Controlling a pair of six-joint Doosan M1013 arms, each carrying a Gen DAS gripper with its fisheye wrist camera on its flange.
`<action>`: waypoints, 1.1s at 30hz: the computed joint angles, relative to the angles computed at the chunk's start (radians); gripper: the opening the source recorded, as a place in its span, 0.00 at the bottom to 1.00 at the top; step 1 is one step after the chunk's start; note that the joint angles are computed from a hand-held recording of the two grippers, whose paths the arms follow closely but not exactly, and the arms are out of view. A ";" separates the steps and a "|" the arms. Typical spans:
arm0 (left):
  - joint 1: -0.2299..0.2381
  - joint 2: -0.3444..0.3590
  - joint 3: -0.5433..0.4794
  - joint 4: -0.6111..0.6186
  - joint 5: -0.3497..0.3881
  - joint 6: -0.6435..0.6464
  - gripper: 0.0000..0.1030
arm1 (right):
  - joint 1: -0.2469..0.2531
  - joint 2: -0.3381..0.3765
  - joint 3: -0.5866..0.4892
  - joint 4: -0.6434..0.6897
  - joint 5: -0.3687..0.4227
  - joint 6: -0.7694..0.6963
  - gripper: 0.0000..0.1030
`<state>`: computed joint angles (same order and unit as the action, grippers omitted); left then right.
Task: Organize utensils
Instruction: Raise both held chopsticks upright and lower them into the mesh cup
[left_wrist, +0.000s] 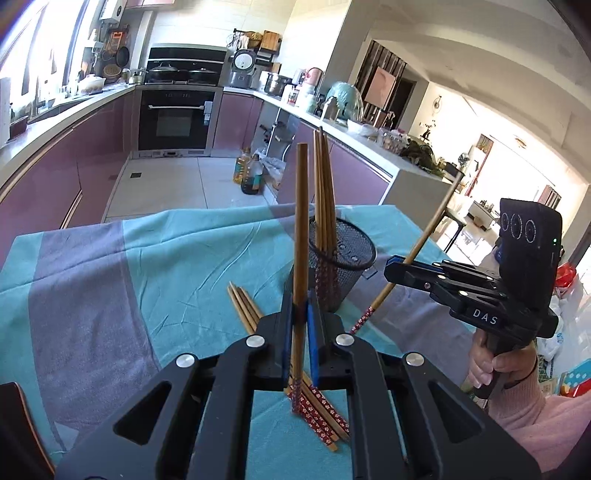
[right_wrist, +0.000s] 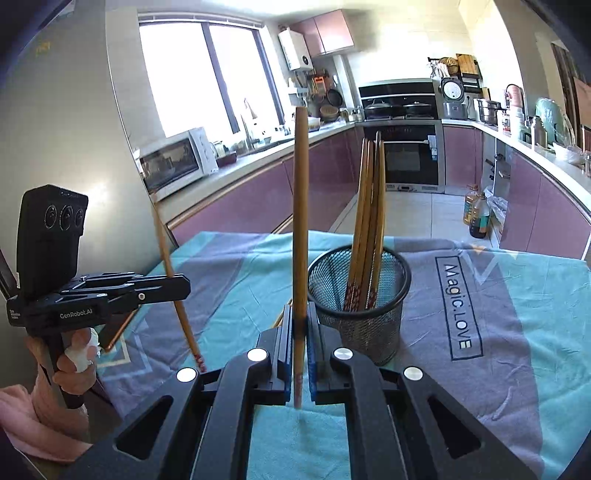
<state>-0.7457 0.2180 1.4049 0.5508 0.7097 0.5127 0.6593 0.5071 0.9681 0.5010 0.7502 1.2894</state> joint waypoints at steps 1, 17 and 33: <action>-0.001 -0.002 0.001 0.008 -0.004 -0.007 0.08 | -0.003 -0.002 0.002 0.008 -0.006 -0.005 0.06; 0.003 0.017 -0.072 0.087 -0.056 -0.033 0.07 | -0.023 -0.012 -0.038 0.019 -0.062 -0.053 0.06; -0.014 0.091 -0.242 0.188 0.000 0.013 0.07 | -0.027 0.031 -0.141 -0.064 -0.078 -0.005 0.06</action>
<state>-0.7599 0.3090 1.1627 0.7385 0.7095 0.5252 0.6320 0.5382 0.8268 0.4374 0.6723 1.2839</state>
